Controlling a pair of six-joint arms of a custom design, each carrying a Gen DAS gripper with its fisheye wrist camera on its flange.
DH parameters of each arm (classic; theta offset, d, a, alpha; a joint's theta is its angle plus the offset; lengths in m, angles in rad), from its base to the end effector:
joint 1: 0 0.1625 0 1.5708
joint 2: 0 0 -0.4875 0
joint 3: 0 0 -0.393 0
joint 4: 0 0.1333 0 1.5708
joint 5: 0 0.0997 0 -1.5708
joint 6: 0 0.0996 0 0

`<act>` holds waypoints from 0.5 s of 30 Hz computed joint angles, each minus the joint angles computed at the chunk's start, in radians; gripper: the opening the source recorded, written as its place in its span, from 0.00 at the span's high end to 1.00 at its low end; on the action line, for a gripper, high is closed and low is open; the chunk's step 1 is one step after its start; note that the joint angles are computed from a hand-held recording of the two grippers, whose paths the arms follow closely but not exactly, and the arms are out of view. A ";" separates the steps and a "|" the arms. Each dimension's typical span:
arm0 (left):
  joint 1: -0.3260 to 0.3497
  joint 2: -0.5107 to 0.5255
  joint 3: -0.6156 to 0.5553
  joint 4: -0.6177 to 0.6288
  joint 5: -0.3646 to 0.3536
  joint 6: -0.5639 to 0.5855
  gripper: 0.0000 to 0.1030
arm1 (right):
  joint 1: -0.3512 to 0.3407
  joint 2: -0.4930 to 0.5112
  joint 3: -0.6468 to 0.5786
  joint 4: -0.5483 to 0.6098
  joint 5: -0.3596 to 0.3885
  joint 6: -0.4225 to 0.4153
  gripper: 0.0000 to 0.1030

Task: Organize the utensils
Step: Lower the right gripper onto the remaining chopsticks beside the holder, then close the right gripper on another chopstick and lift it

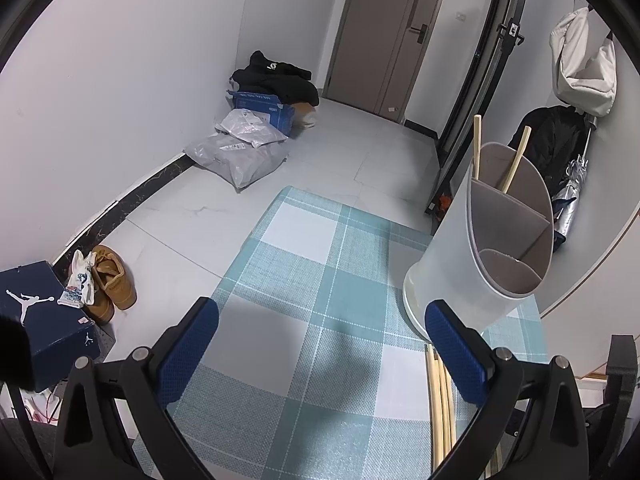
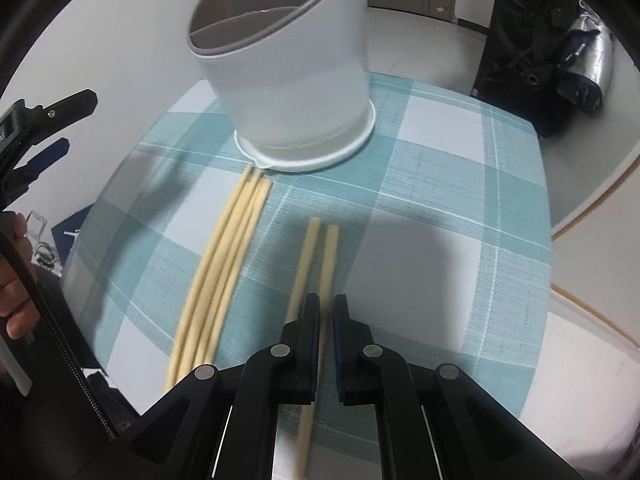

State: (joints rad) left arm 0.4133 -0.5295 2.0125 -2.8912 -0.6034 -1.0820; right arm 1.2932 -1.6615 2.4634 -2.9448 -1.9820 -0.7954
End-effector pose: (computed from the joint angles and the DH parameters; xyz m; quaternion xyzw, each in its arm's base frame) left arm -0.4121 -0.4158 -0.0547 0.0710 0.8803 -0.3858 0.2668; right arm -0.0094 -0.3741 0.3428 0.1848 -0.9226 0.1373 0.3095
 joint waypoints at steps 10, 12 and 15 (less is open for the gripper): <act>0.001 0.004 -0.004 0.002 -0.022 0.012 0.02 | 0.043 0.073 -0.021 -0.062 -0.064 -0.052 0.87; 0.002 0.003 -0.004 0.004 -0.029 0.014 0.02 | 0.053 0.100 -0.024 -0.096 -0.081 -0.060 0.88; 0.010 0.006 -0.005 -0.015 -0.061 0.036 0.02 | 0.073 0.134 -0.043 -0.109 -0.107 -0.059 0.87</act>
